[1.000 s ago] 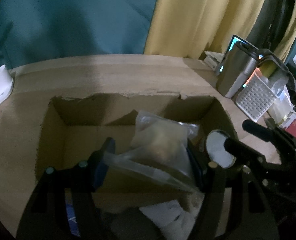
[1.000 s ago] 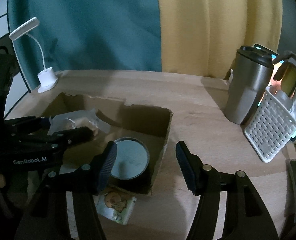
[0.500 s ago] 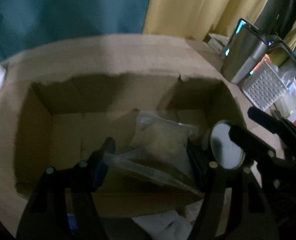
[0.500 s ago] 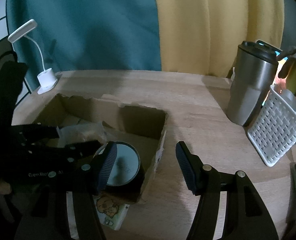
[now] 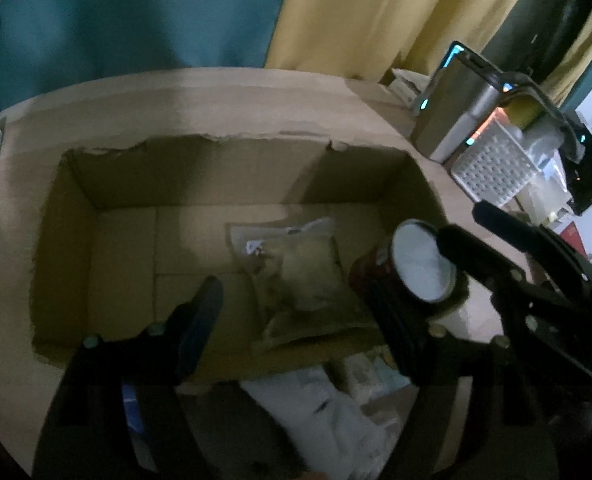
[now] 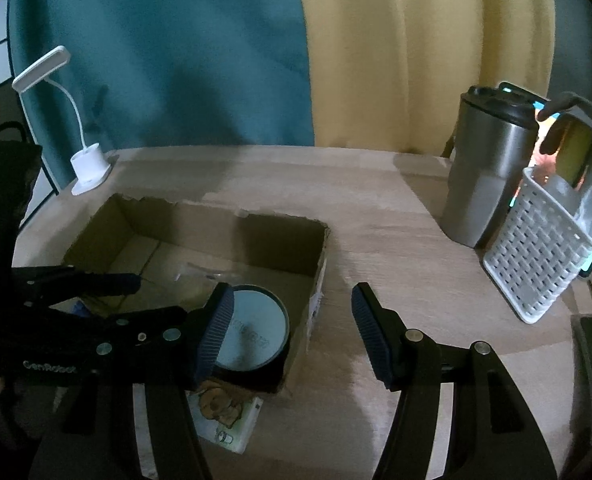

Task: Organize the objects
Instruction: 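Lower the food bag and tin into the box and open both tools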

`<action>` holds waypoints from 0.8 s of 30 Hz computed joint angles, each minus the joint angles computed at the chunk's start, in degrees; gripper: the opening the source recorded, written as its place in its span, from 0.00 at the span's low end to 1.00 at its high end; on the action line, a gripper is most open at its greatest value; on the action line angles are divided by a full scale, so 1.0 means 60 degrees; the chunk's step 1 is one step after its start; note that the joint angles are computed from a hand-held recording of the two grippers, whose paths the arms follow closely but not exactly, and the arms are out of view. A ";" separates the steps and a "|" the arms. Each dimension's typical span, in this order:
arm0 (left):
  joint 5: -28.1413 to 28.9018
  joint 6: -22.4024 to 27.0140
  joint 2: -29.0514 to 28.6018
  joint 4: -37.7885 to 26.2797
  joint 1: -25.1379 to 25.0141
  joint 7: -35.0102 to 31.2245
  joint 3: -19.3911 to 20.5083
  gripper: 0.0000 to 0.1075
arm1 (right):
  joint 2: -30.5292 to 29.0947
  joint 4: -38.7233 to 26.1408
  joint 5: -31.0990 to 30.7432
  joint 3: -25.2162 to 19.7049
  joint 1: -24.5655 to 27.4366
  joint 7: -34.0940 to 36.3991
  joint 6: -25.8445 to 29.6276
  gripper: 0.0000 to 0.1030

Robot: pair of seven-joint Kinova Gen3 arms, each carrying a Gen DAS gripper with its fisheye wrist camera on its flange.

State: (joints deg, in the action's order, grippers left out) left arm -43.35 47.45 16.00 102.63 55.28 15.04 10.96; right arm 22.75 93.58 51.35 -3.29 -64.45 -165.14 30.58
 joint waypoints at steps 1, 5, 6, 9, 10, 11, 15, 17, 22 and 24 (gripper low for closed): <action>-0.0072 0.0067 -0.0007 -0.0007 0.0081 0.0104 -0.0005 0.72 | -0.0013 0.0031 0.0036 0.0029 -0.0038 -0.0078 0.0022 0.62; -0.0317 0.0249 -0.0048 0.0032 0.0250 0.0410 0.0013 0.72 | -0.0101 0.0074 0.0164 -0.0006 -0.0178 -0.0336 0.0299 0.63; -0.0401 0.0325 -0.0049 0.0035 0.0296 0.0503 0.0025 0.72 | -0.0135 0.0100 0.0195 -0.0041 -0.0190 -0.0390 0.0366 0.63; -0.0704 0.0625 -0.0120 0.0112 0.0480 0.0884 0.0090 0.72 | -0.0237 0.0168 0.0297 -0.0173 -0.0208 -0.0555 0.0560 0.63; -0.0822 0.0710 -0.0143 0.0155 0.0528 0.1022 0.0120 0.73 | -0.0247 0.0167 0.0320 -0.0227 -0.0206 -0.0584 0.0632 0.63; -0.0962 0.0831 -0.0174 0.0202 0.0601 0.1195 0.0155 0.75 | -0.0254 0.0155 0.0336 -0.0283 -0.0207 -0.0601 0.0708 0.63; -0.1250 0.1113 -0.0306 0.0353 0.0679 0.1640 0.0371 0.77 | -0.0274 0.0128 0.0451 -0.0463 -0.0246 -0.0682 0.0924 0.63; -0.1327 0.1238 -0.0373 0.0439 0.0706 0.1829 0.0481 0.77 | -0.0282 0.0110 0.0503 -0.0530 -0.0274 -0.0710 0.1003 0.63; -0.1562 0.1536 -0.0488 0.0601 0.0791 0.2252 0.0729 0.77 | -0.0316 0.0127 0.0632 -0.0664 -0.0368 -0.0818 0.1176 0.64; -0.1675 0.1680 -0.0515 0.0658 0.0857 0.2426 0.0811 0.77 | -0.0311 0.0109 0.0647 -0.0717 -0.0406 -0.0850 0.1273 0.64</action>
